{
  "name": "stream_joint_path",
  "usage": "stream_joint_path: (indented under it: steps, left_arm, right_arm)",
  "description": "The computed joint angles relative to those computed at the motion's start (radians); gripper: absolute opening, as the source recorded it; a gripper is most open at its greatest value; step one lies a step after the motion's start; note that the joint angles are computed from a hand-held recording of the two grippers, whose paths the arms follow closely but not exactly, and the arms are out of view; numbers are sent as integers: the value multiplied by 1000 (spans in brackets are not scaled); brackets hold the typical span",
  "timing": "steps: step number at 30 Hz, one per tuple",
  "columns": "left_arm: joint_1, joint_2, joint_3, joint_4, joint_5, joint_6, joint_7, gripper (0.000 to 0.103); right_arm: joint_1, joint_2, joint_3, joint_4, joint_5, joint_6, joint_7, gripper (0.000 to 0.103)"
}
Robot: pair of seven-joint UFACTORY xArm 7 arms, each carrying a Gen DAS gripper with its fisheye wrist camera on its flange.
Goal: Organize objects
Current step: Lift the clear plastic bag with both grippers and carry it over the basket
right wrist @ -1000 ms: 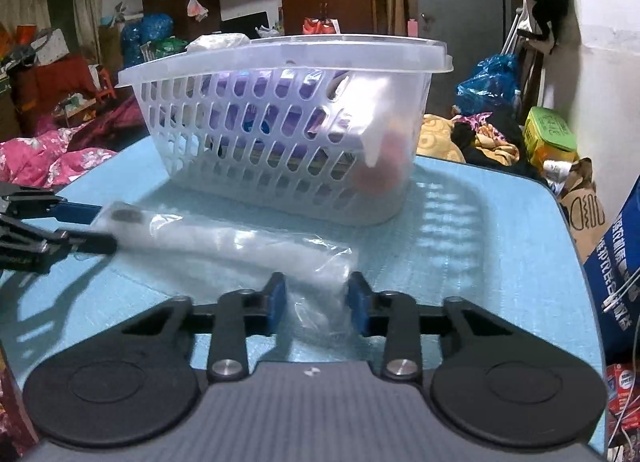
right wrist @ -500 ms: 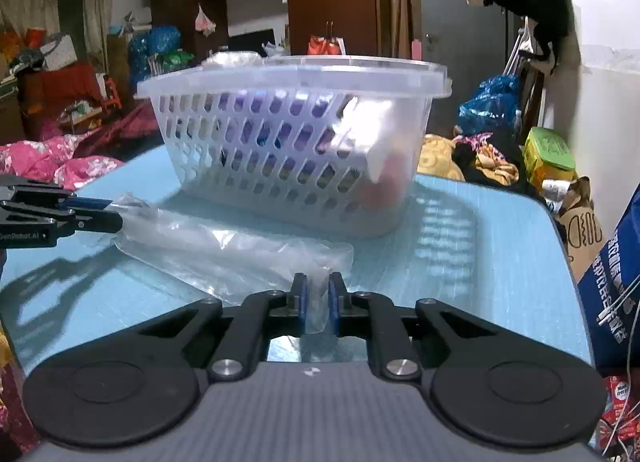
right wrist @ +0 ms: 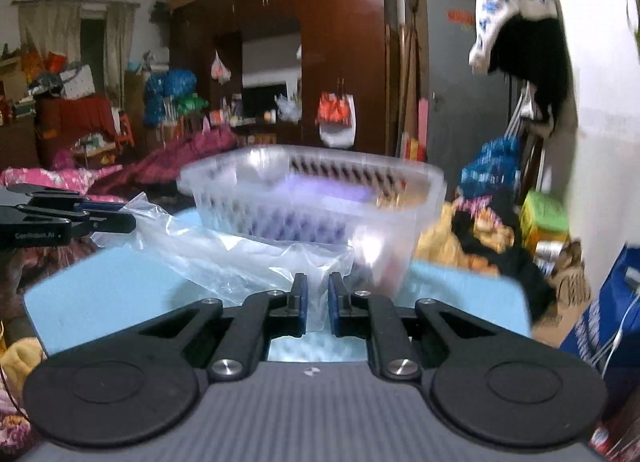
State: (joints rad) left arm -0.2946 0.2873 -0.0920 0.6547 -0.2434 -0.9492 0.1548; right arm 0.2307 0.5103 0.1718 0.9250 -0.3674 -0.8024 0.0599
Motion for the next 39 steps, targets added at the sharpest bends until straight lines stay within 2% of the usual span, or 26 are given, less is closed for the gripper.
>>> stream_joint_path:
  steps: [6, 12, 19, 26, 39]
  left_arm:
    - [-16, -15, 17, 153, -68, 70, 101, 20]
    - [47, 74, 30, 348, 45, 185, 52, 20]
    - [86, 212, 46, 510, 113, 265, -2, 20]
    - [136, 263, 43, 557, 200, 301, -70, 20]
    - [112, 263, 65, 560, 175, 298, -54, 20]
  right_arm:
    - [23, -38, -2, 91, 39, 48, -10, 12]
    - [2, 62, 13, 312, 25, 170, 26, 12]
    - [30, 162, 3, 444, 77, 249, 2, 12]
    - [2, 231, 42, 511, 57, 296, 11, 12]
    - [-11, 211, 49, 500, 42, 298, 12, 12]
